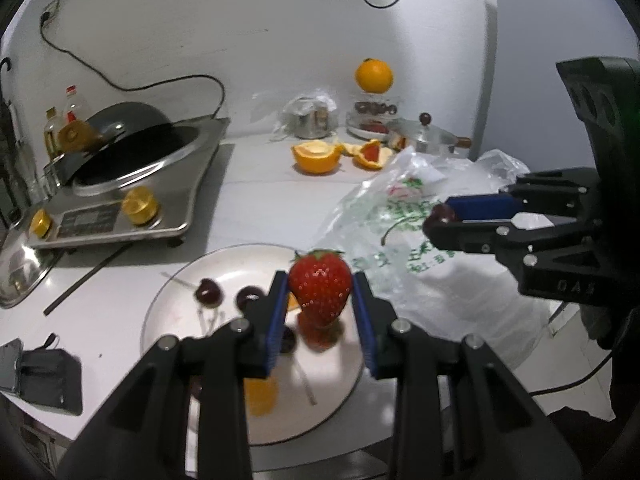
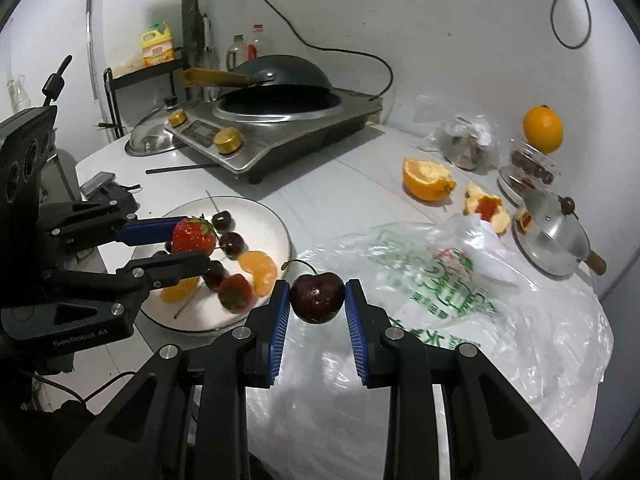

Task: Organize fruits
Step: 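Carry the cherry and strawberry in both tools over the white plate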

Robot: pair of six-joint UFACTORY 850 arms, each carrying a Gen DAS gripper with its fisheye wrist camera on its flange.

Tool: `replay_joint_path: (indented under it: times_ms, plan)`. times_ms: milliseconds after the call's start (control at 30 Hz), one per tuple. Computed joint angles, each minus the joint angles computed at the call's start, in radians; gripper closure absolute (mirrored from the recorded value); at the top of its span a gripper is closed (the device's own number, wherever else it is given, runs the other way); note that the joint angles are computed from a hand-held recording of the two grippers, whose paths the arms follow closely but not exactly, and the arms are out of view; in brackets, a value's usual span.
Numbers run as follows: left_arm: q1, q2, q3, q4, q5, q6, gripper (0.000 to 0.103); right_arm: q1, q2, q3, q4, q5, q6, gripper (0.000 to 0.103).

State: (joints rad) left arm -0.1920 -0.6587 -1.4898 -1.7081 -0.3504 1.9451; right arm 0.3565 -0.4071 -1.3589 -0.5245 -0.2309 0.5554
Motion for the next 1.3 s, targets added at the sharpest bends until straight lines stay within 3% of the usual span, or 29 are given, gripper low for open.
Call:
replay_joint_path:
  times_ms: [767, 933, 1300]
  plan:
    - [0.097, -0.044, -0.034, 0.005, 0.02, -0.021, 0.07, 0.052, -0.144, -0.186, 0.155, -0.076, -0.182, 0.073]
    - [0.096, -0.077, -0.073, 0.054, 0.05, -0.064, 0.07, 0.048, -0.176, -0.226, 0.218, -0.092, -0.248, 0.073]
    - [0.097, -0.167, -0.201, 0.308, 0.058, -0.32, 0.07, 0.028, -0.271, -0.341, 0.395, -0.116, -0.433, 0.073]
